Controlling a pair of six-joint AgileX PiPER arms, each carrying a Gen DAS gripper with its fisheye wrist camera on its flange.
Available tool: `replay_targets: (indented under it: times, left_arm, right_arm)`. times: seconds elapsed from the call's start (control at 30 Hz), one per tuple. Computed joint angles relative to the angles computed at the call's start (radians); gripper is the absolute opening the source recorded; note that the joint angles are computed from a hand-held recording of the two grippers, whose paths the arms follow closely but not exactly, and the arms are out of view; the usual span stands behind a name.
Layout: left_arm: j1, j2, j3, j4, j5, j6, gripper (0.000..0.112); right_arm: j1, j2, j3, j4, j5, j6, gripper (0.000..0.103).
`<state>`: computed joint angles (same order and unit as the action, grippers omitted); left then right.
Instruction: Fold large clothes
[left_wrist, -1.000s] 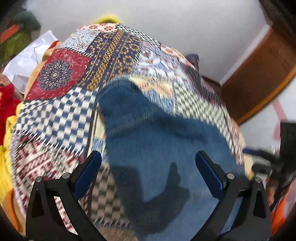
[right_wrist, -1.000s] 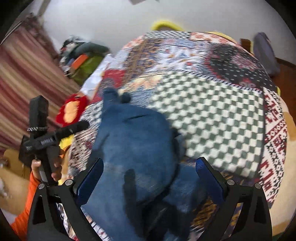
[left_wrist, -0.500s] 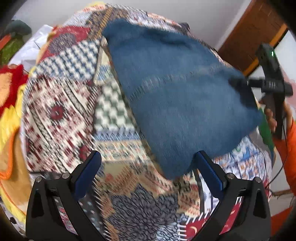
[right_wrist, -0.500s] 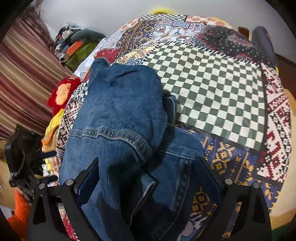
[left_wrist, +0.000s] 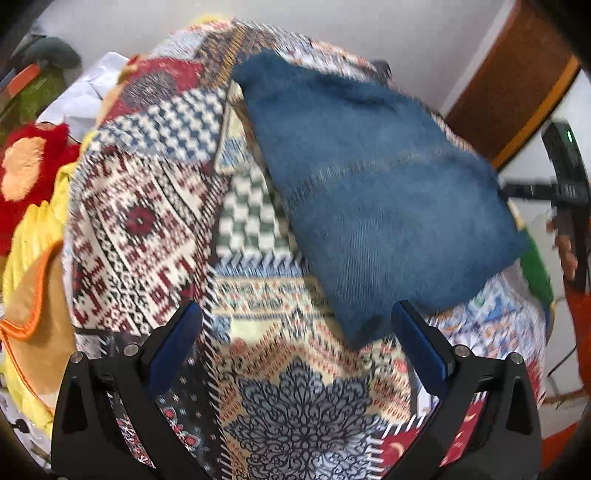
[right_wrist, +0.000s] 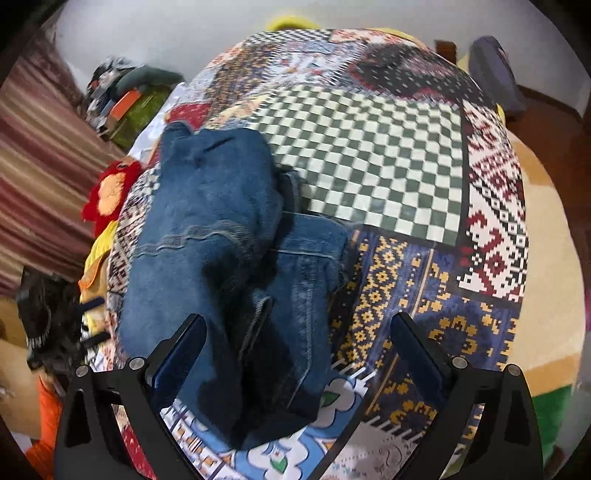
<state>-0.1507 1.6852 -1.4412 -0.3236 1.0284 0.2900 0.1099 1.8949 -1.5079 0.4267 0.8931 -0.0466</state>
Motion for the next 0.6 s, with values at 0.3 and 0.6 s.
replay_targets:
  times: [0.3, 0.6]
  left_arm:
    - [0.018, 0.18, -0.184, -0.184, 0.04, -0.081, 0.103]
    - [-0.004, 0.42, -0.351, -0.321, 0.103, -0.098, 0.103]
  right_arm:
    - [0.04, 0.095, -0.093, 0.082, 0.042, -0.064, 0.1]
    - [-0.086, 0.285, -0.117, 0.411, 0.16, -0.254, 0.103]
